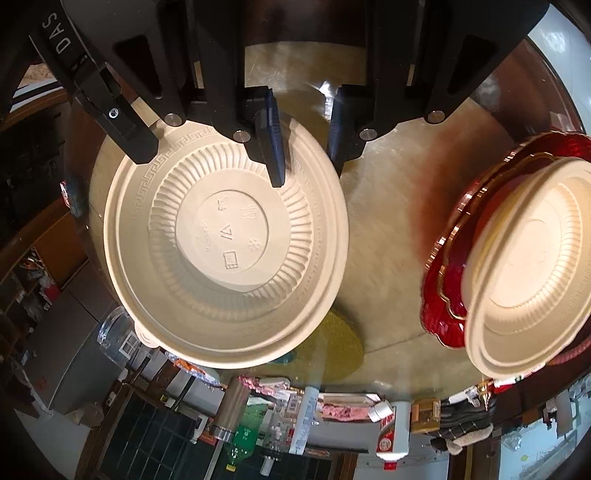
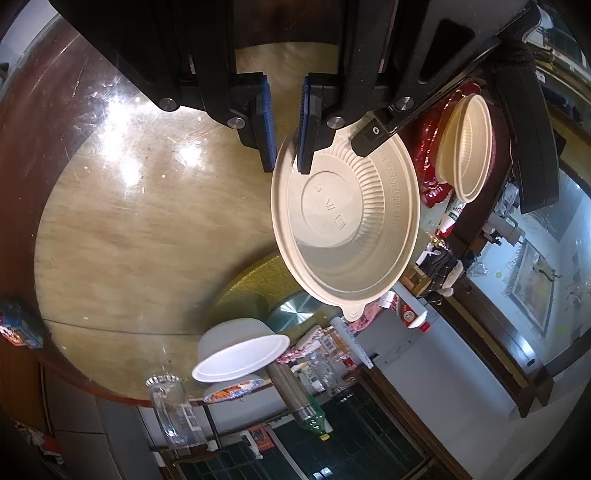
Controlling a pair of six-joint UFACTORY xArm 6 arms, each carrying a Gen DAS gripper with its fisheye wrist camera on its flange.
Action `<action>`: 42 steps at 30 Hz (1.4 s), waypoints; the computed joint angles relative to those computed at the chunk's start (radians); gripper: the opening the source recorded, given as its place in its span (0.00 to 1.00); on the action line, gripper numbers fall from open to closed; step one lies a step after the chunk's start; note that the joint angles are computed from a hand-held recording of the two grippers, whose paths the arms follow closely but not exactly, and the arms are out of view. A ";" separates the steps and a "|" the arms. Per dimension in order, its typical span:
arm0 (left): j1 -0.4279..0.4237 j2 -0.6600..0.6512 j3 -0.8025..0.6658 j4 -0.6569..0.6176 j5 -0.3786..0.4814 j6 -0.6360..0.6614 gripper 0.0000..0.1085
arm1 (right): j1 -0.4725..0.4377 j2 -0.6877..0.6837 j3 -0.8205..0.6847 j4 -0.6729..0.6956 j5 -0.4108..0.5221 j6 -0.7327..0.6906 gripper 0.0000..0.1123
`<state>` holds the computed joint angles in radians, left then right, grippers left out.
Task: Organize plates and bowls
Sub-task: 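Lift the second beige bowl with both tools and carry it toward the stack, then lower the beige bowl with both tools onto the stacked beige bowl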
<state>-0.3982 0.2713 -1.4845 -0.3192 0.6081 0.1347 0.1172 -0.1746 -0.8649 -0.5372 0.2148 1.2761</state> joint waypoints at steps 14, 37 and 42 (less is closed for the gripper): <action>0.021 -0.052 0.051 -0.035 -0.053 0.039 0.19 | 0.008 0.007 -0.019 -0.055 -0.041 0.029 0.10; 0.062 -0.130 0.113 -0.084 -0.111 0.073 0.19 | 0.045 0.009 -0.070 -0.163 -0.050 0.082 0.10; 0.073 -0.147 0.124 -0.102 -0.122 0.082 0.19 | 0.055 0.018 -0.092 -0.166 -0.050 0.069 0.10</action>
<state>-0.3250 0.1248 -1.3608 -0.4212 0.4862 0.2169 0.1720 -0.1566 -0.9568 -0.7032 0.1645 1.3454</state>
